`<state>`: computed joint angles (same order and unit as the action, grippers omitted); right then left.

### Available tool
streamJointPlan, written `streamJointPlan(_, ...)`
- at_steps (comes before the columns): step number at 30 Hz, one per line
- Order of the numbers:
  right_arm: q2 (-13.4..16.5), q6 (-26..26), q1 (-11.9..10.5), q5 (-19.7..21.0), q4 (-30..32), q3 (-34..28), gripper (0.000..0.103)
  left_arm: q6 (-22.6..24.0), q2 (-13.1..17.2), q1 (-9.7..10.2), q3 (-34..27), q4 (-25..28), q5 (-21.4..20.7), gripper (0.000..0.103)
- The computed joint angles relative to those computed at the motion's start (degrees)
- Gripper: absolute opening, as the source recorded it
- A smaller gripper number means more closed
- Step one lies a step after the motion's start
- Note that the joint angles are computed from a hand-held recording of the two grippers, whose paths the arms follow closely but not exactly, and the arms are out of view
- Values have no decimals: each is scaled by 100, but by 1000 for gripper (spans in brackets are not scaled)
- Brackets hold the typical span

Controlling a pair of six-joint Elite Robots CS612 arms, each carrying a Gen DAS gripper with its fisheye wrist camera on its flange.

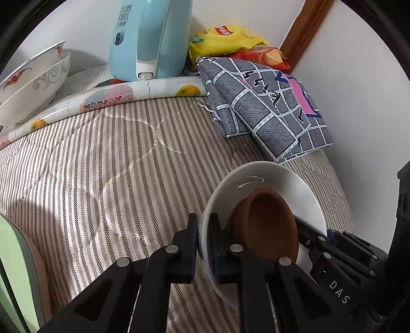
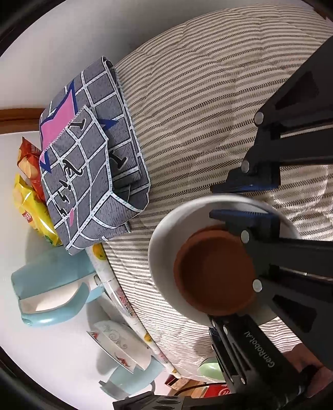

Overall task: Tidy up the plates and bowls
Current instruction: 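Grasp the white bowl rim with both tools, then carry the white bowl with both tools over the light green plate stack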

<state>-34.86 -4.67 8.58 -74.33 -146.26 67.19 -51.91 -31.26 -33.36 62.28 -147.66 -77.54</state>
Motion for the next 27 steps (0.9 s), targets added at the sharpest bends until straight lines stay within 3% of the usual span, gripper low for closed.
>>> streamJointPlan(8, -29, 145, 41, -164, -6, 33, 11, -88, -50, -30, 92, -62, 100, 9)
streamJointPlan(27, -264, 228, 78, -85, -323, 430, 11, -252, -375, -95, 596, -236, 184, 9)
